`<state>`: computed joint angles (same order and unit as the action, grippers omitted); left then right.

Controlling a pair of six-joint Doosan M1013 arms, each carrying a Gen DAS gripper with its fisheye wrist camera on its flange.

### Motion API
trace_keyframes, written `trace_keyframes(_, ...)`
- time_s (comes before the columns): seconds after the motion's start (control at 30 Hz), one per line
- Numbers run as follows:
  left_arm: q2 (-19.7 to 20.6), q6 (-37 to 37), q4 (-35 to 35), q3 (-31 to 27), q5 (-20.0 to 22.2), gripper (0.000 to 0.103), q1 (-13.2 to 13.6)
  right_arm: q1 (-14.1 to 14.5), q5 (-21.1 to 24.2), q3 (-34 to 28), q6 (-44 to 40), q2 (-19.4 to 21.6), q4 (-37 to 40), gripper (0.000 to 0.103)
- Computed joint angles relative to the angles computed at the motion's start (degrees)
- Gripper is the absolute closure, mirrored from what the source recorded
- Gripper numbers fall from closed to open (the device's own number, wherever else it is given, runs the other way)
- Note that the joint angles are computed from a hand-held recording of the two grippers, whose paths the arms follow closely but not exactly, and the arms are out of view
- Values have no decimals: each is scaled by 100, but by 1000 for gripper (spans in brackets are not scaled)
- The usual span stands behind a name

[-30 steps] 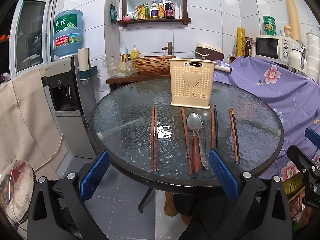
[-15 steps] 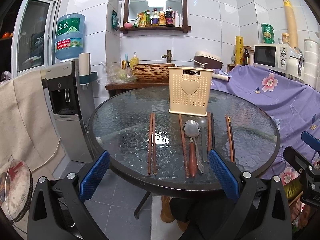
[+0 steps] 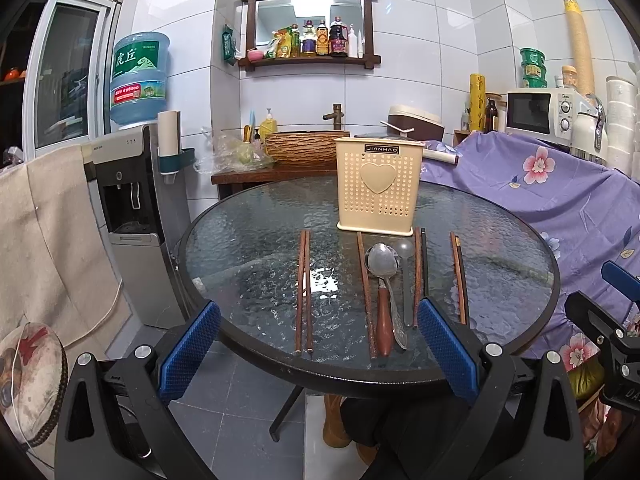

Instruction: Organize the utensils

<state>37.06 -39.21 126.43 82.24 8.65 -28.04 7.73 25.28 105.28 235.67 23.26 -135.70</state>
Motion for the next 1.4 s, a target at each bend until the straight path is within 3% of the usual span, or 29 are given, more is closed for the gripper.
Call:
trace_keyframes(0.37, -30, -540, 544, 46, 58, 6, -4, 0, 5, 5, 23, -1, -16, 5)
trace_keyframes(1.4, -40, -413, 391, 56, 67, 6, -9, 9, -3, 4, 36, -4, -16, 5)
